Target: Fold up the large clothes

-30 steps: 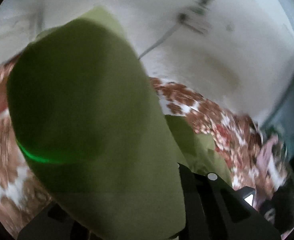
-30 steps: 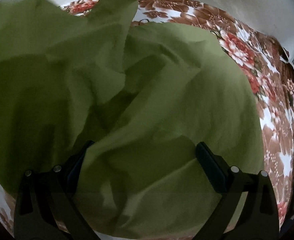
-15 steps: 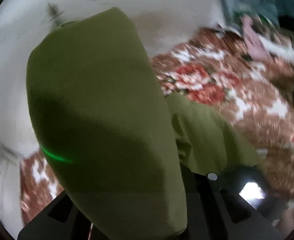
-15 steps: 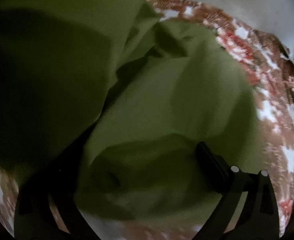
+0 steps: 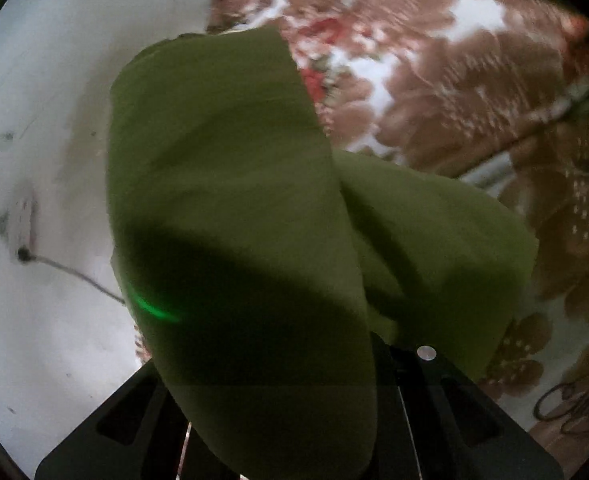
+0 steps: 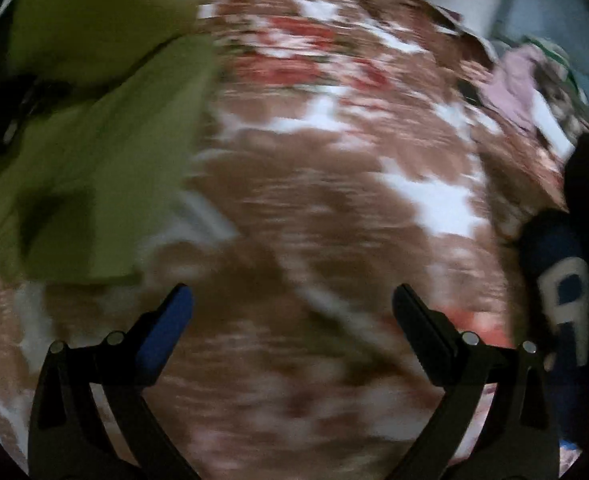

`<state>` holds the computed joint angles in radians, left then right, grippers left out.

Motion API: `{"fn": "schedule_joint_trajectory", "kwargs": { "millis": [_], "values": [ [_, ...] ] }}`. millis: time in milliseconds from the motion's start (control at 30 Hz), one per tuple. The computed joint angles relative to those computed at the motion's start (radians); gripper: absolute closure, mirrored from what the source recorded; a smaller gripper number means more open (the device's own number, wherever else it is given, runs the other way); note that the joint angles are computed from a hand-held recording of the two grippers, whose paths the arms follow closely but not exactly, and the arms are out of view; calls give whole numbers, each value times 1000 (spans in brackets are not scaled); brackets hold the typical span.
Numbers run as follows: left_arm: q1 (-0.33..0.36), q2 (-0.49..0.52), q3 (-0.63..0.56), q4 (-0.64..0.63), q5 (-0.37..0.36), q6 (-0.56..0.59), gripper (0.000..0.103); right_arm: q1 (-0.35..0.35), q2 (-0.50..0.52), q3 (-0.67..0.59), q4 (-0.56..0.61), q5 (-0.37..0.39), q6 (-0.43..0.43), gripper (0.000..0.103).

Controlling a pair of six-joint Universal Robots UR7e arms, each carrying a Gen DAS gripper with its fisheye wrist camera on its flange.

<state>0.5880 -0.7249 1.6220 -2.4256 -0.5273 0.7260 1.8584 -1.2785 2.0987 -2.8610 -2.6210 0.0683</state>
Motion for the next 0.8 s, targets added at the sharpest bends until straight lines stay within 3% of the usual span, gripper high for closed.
{"fn": "schedule_joint_trajectory", "kwargs": {
  "millis": [167, 467, 567, 633, 700, 733, 800],
  "values": [
    [-18, 20, 75, -30, -1, 35, 94, -25, -49, -12, -52, -40, -85, 5],
    [-38, 99, 256, -507, 45, 393, 93, -33, -39, -125, -118, -13, -235, 5],
    [-53, 94, 288, -618, 45, 431, 75, -20, -22, -182, -53, 16, -247, 5],
    [-66, 47, 305, -563, 21, 342, 45, -6, -4, -221, -24, 30, -258, 5],
    [-81, 7, 321, -532, 3, 280, 24, 12, 20, -260, -7, 38, -273, 5],
    [-86, -13, 339, -540, -7, 266, 18, 24, 39, -290, 5, 42, -282, 5],
    [-106, -83, 389, -538, -52, 242, 16, 38, 66, -330, 10, 47, -300, 5]
  ]
}}
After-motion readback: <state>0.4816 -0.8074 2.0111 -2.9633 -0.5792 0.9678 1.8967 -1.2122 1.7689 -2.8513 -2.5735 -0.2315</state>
